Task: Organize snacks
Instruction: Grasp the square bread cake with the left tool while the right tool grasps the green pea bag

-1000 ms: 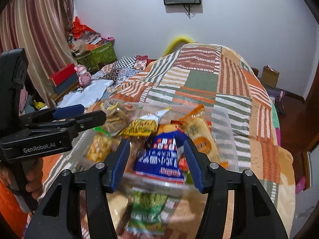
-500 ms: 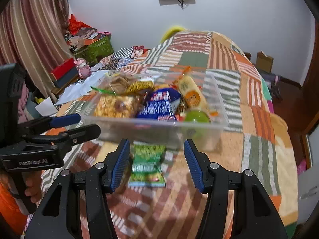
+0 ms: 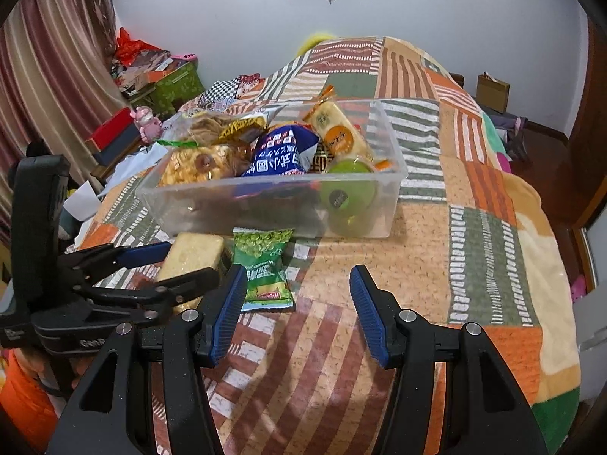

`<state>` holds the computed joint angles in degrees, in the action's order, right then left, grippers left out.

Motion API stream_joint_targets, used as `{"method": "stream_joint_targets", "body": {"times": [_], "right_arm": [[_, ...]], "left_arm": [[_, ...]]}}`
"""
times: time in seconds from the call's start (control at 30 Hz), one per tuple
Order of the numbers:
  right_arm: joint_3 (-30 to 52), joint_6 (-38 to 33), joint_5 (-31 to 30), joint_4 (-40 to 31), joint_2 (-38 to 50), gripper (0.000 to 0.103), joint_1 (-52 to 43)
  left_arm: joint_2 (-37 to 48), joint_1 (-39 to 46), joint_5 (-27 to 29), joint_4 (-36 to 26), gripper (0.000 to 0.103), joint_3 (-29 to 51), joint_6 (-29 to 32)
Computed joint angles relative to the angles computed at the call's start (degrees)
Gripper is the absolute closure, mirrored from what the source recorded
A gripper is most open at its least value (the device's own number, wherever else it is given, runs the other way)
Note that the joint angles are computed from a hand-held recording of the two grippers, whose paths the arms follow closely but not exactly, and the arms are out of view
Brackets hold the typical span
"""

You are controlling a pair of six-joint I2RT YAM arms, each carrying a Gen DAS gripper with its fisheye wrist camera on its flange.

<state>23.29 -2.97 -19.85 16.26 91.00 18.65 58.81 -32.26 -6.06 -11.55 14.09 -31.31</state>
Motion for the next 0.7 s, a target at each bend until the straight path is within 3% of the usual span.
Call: {"method": "stream_joint_targets", "body": {"times": [0.03, 0.2, 0.53, 0.7], "right_arm": [[0.21, 0.10, 0.47, 0.32, 0.64, 0.050, 0.73], [1.63, 0.46, 2.15, 1.23, 4.11, 0.050, 3.78], [8.40, 1.64, 4.97, 0.80, 13.69, 0.050, 10.56], [11.13, 1.97, 6.46, -0.16, 17.30, 0.051, 12.45]], "left_arm": [[0.41, 0.07, 0.29, 0.51, 0.034, -0.25, 0.05], [-2.81, 2.37, 2.55, 1.54, 0.038, -2.81, 1.41], [-17.46, 10.09, 4.56, -7.29, 0.043, -6.58, 6.39], [-18.84, 12.32, 6.26, -7.65, 0.044, -6.96, 7.45]]}}
